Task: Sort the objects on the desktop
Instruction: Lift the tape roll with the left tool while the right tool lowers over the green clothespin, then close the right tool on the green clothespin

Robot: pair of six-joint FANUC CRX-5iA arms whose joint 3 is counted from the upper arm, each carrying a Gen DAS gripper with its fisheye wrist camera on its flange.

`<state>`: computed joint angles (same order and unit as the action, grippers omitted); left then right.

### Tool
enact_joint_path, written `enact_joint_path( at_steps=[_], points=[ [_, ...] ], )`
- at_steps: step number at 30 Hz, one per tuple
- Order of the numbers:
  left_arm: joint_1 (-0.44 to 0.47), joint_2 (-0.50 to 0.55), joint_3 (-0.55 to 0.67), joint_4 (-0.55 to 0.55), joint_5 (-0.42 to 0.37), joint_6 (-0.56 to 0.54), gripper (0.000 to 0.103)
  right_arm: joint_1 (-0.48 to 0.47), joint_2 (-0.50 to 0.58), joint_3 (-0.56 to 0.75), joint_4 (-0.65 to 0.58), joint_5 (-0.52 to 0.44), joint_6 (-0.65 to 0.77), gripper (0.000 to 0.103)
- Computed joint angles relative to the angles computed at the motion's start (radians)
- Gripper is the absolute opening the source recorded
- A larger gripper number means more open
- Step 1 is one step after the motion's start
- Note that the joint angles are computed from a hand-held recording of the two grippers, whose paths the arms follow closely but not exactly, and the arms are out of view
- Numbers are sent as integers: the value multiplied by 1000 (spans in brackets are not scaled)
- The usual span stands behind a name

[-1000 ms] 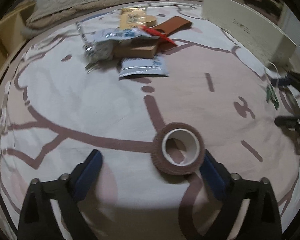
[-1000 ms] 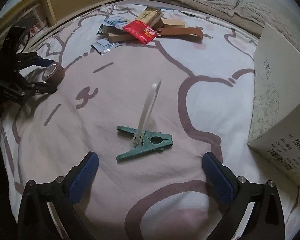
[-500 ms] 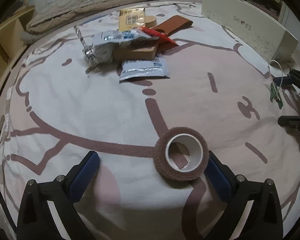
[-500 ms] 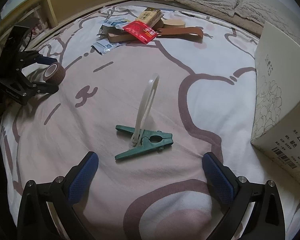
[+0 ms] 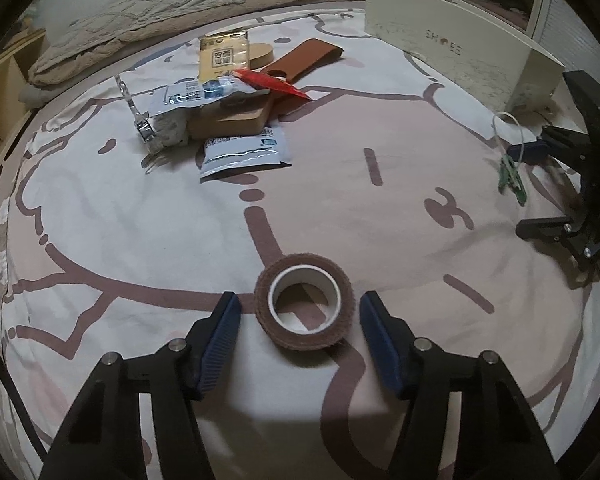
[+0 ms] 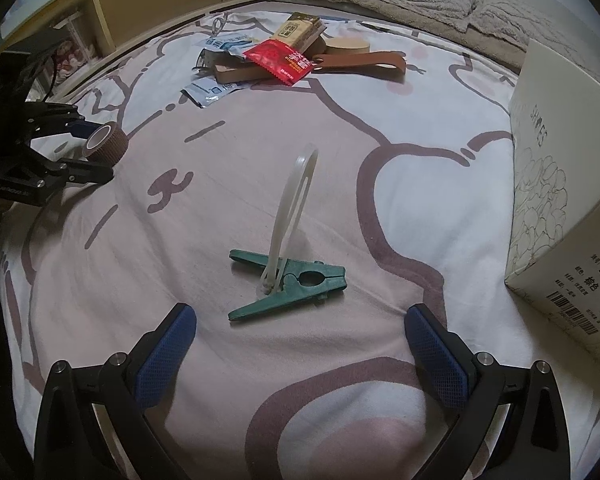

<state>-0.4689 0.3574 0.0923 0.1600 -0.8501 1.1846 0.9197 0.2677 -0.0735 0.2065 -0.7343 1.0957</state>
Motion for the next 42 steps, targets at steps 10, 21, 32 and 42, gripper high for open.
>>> enact_joint_path(
  at_steps=[10, 21, 32, 42],
  points=[
    [-3, -14, -15, 19, 7, -39, 55, -15, 18, 71, -71, -77, 64, 103],
    [5, -11, -15, 50, -1, -43, 55, -31, 27, 108, -68, -98, 16, 71],
    [-2, -12, -5, 16, -1, -19, 50, -15, 38, 133, -68, -136, 61, 51],
    [9, -4, 8, 36, -21, -1, 44, -29, 46, 183, -137, -180, 97, 41]
  ],
)
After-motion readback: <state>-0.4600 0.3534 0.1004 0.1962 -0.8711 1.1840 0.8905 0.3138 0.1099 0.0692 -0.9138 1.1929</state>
